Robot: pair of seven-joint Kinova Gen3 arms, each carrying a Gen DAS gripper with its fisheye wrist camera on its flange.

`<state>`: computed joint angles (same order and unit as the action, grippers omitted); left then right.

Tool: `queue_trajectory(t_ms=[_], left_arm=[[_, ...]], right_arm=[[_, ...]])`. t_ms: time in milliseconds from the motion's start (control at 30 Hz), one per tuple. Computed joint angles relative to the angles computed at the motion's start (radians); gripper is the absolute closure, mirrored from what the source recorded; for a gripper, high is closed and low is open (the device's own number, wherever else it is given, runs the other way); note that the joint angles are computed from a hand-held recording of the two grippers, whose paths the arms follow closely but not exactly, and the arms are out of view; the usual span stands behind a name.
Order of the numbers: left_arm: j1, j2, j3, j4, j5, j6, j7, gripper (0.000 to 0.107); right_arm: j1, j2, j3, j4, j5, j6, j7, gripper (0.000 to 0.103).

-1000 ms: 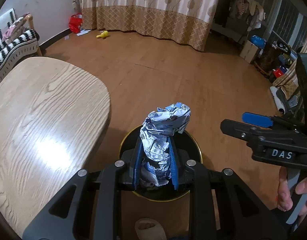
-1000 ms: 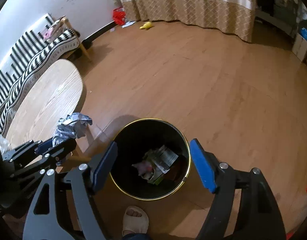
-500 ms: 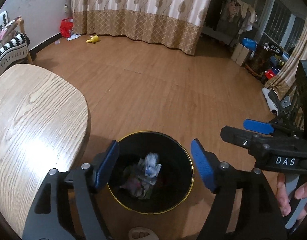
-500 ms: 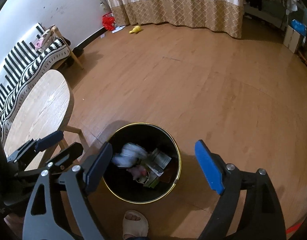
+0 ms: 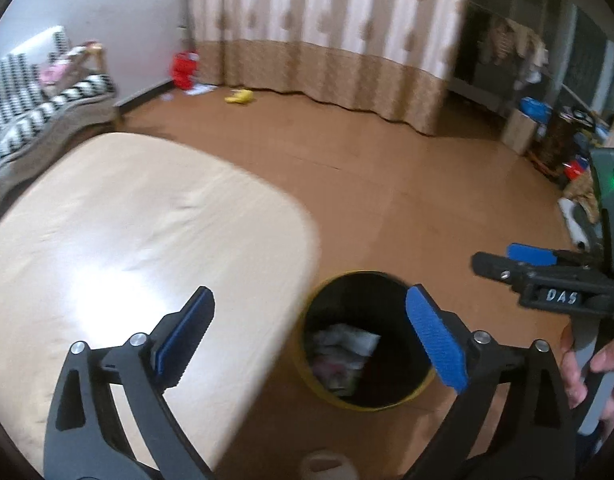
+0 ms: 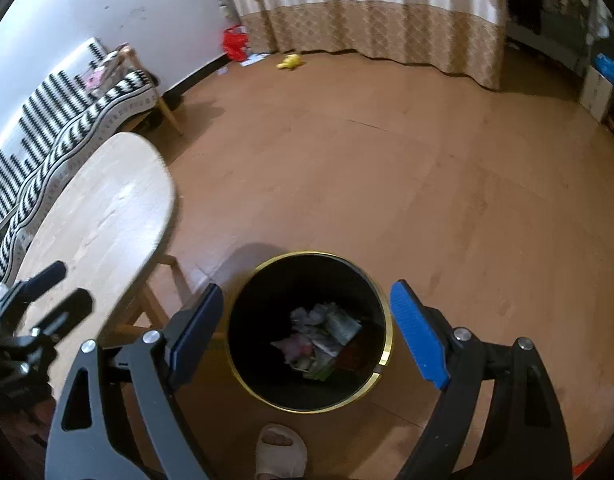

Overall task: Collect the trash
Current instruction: 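Move both open tools back toward the plastic bag on the table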

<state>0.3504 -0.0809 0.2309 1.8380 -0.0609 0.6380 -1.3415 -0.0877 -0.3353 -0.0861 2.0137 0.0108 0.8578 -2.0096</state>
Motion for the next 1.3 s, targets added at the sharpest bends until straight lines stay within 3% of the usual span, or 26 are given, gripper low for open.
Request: queue_trajectory(t_ms=[200, 433, 633, 833, 1033, 1100, 1300], left_arm=[[-0.132, -0.173, -0.141, 0.095, 0.028, 0.054, -0.093, 0.013], [-0.315, -0.292, -0.426, 0.145, 0.082, 0.114, -0.296, 0.013], [-0.434, -0.321, -0.695, 0.151, 0.148, 0.136, -0.524, 0.013], [-0.473, -0.276, -0.924, 0.124, 0.227, 0.165, -0.720, 0.013], [-0.526, -0.220, -1.035, 0.106, 0.305, 0.189, -0.860, 0.013], [-0.549, -0.211, -1.039, 0.109, 0.328, 0.195, -0.885, 0.013], [-0.618, -0.199, -1.016, 0.121, 0.377, 0.207, -0.948, 0.013]], right_arm=[[-0.067, 0.091, -0.162, -0.091, 0.044, -0.014, -0.097, 0.019], [-0.233, 0.265, -0.335, -0.257, 0.202, -0.006, -0.272, 0.019], [-0.442, 0.469, -0.382, -0.454, 0.341, 0.026, -0.371, 0.019], [-0.626, 0.704, -0.376, -0.721, 0.355, 0.048, -0.321, 0.019], [-0.771, 0.908, -0.311, -0.999, 0.314, 0.048, -0.269, 0.019], [-0.794, 0.969, -0.304, -1.092, 0.303, 0.055, -0.258, 0.019], [-0.908, 1.128, -0.168, -1.370, 0.228, 0.097, -0.195, 0.019]])
